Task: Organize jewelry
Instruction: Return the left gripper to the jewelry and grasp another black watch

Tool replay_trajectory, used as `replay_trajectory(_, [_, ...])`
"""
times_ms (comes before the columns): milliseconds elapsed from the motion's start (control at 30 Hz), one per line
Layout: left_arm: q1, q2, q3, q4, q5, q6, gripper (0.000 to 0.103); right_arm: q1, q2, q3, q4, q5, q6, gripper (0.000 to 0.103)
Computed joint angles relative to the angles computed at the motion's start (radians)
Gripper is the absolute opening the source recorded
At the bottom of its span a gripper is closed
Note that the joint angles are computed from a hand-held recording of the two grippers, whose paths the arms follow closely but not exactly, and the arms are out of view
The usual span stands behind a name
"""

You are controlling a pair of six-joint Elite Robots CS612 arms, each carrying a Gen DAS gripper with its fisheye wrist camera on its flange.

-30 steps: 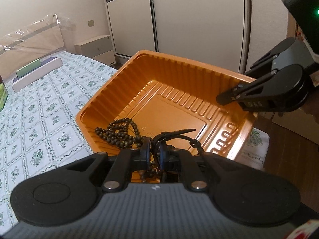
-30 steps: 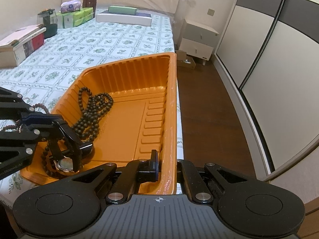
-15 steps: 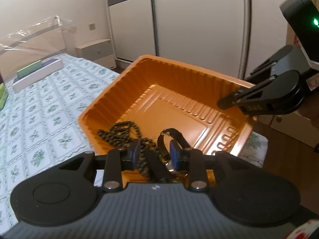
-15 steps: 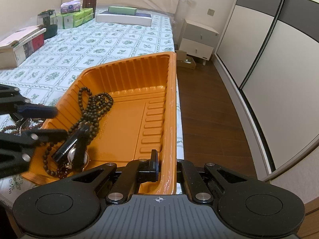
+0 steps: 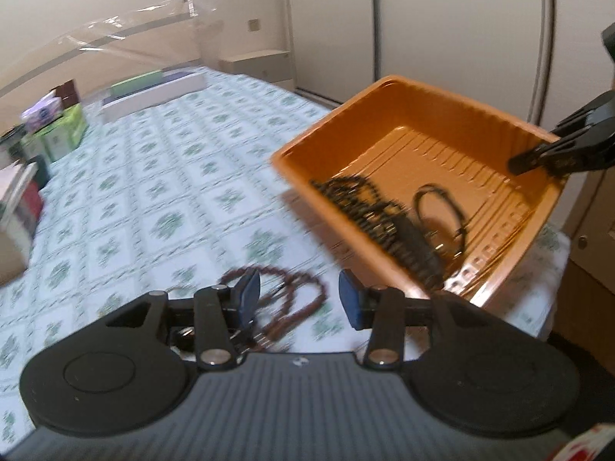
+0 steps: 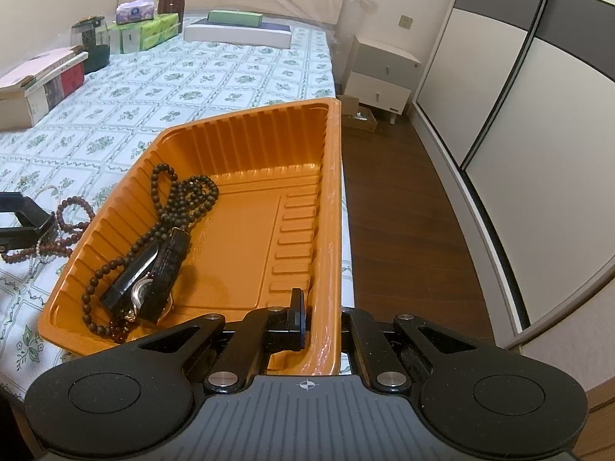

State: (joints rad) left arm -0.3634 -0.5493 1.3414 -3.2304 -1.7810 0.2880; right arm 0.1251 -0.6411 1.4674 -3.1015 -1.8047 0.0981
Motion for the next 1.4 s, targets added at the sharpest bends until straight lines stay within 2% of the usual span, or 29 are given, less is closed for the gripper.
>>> replay_trajectory(200, [0.020,-0.003,0.015,-0.019,0.042,-0.041,0.054,0.001,0.000,0.000,0.000,-0.001,0.000,0.004])
replay_trajectory(467, [0.041,-0.005,0.035,-0.035,0.116,-0.074,0.056,0.002,0.000,0.000,0.000,-0.003,-0.001,0.004])
replay_trajectory(567, [0.048,-0.004,0.039,-0.039,0.141,-0.081,0.062,0.002,0.000,0.000,0.001,-0.004,0.000,0.004])
replay_trajectory(767, [0.053,0.003,0.036,-0.039,0.165,-0.092,0.063,0.003,0.002,-0.004,0.005,-0.009,-0.002,0.004])
replay_trajectory(967, [0.047,0.025,0.009,-0.059,0.203,-0.058,0.064,0.004,0.003,-0.007,0.011,-0.013,-0.004,0.004])
replay_trajectory(1100, [0.054,0.054,-0.041,-0.067,0.234,-0.067,0.063,0.004,0.004,-0.009,0.013,-0.016,-0.003,0.004])
replay_trajectory(1233, [0.066,0.089,-0.109,-0.039,0.245,-0.083,0.053,0.005,0.007,-0.013,0.022,-0.023,0.000,0.004])
replay_trajectory(1400, [0.078,0.139,-0.196,0.019,0.250,-0.042,0.039,0.004,0.007,-0.014,0.029,-0.021,0.007,0.004])
